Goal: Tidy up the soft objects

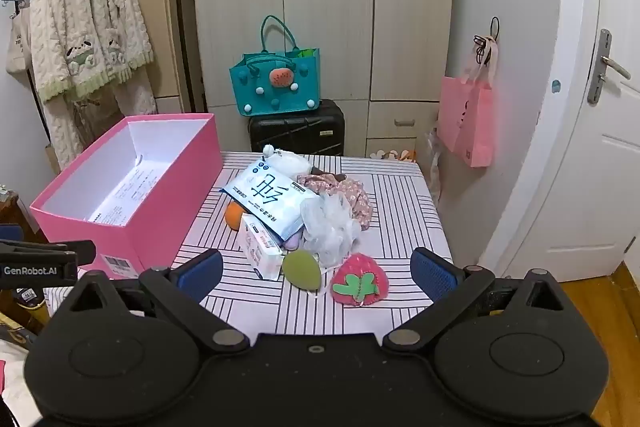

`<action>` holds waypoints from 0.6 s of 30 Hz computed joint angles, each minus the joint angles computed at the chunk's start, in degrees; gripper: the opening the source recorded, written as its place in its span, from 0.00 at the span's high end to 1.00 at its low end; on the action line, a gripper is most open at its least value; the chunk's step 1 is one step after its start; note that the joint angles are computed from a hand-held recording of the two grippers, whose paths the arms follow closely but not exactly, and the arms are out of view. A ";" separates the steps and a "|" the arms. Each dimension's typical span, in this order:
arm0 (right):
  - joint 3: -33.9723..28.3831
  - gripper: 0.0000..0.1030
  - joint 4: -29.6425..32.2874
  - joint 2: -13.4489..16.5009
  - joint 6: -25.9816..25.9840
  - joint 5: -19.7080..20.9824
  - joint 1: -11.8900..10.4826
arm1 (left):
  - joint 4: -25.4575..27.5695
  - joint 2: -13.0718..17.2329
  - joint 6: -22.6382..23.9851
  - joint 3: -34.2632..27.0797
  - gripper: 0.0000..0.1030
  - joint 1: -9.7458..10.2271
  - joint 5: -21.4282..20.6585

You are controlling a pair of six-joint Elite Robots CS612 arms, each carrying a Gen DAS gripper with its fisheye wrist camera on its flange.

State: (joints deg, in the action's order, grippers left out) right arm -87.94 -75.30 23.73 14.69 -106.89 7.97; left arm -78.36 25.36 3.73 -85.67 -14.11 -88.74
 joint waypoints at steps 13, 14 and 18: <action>-0.61 0.01 -1.08 0.13 -0.27 0.24 0.07 | 1.20 -0.68 0.56 0.89 0.00 0.53 -2.54; -1.04 0.01 -1.82 0.73 -0.36 0.03 0.14 | 1.21 -0.73 0.41 0.96 0.00 0.57 -2.64; -1.06 0.01 -2.02 1.00 -0.75 0.02 0.13 | 1.05 -0.33 -0.38 0.44 0.00 0.52 -2.41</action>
